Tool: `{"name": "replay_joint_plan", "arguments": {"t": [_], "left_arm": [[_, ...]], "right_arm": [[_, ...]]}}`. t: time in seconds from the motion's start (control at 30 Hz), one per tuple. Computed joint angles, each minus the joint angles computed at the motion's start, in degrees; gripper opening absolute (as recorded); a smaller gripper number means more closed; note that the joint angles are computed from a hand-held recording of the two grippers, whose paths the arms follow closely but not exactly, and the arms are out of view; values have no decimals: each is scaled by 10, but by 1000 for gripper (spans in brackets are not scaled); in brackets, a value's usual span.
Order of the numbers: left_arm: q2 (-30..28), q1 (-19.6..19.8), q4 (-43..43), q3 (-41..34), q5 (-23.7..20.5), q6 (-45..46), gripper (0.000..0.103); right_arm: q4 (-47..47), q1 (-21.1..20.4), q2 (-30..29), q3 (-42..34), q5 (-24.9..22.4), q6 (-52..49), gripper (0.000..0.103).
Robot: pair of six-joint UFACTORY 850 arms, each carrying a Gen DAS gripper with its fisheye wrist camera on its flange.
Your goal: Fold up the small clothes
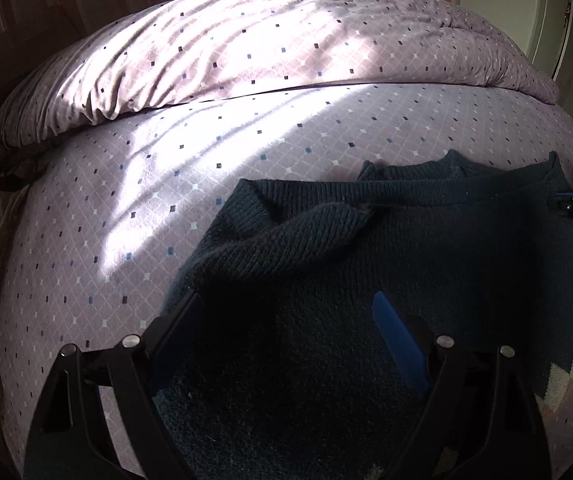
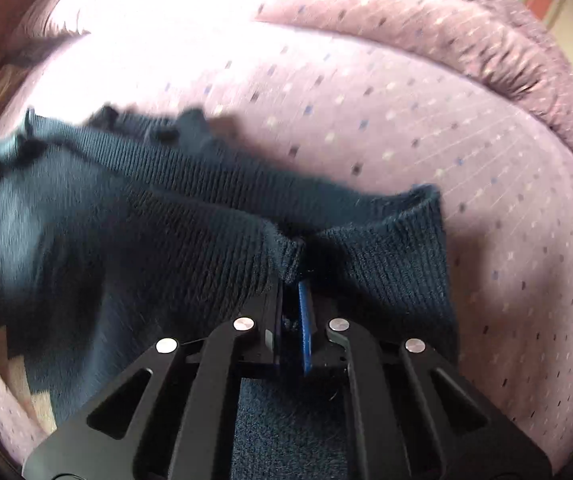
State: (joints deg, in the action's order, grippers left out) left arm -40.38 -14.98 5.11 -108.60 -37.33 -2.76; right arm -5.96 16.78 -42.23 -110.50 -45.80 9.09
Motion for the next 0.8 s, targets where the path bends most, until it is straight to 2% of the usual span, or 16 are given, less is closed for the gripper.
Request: {"name": "replay_joint_plan", "arguments": {"t": [0.13, 0.17, 0.23, 0.3, 0.33, 0.37, 0.47, 0.5, 0.6, 0.7, 0.8], "left_arm": [[-49, 0, 55, -60, -23, -56, 87], [-65, 0, 92, -80, -34, -86, 88], [-109, 14, 94, -139, -77, -94, 89], [-140, 39, 5, -176, -104, -74, 91], [-144, 46, -26, -182, -112, -70, 91], [-131, 48, -32, -165, -97, -70, 91], [-73, 38, -3, -92, -41, -66, 90], [-56, 37, -24, -72, -27, -46, 90], [-28, 31, -52, -45, -1, 1, 90], [-31, 29, -156, -56, 8, 116, 90], [-79, 21, -179, -121, -42, 140, 90]], "right_arm": [[-85, 10, 27, 40, 89, 77, 7], [-95, 12, 22, 35, 85, 84, 7], [-71, 7, -7, 3, 47, 67, 7], [-52, 1, -30, -13, 12, 55, 8], [-58, 1, -22, 5, 23, 61, 9], [-55, 2, -18, 9, 28, 60, 15], [-13, -2, 11, 35, 66, 29, 53], [-16, -1, 22, 42, 78, 29, 58], [-50, 0, 50, 63, 109, 61, 62], [-19, -7, 63, 74, 120, 39, 66], [48, -11, 55, 68, 100, -24, 68]]}}
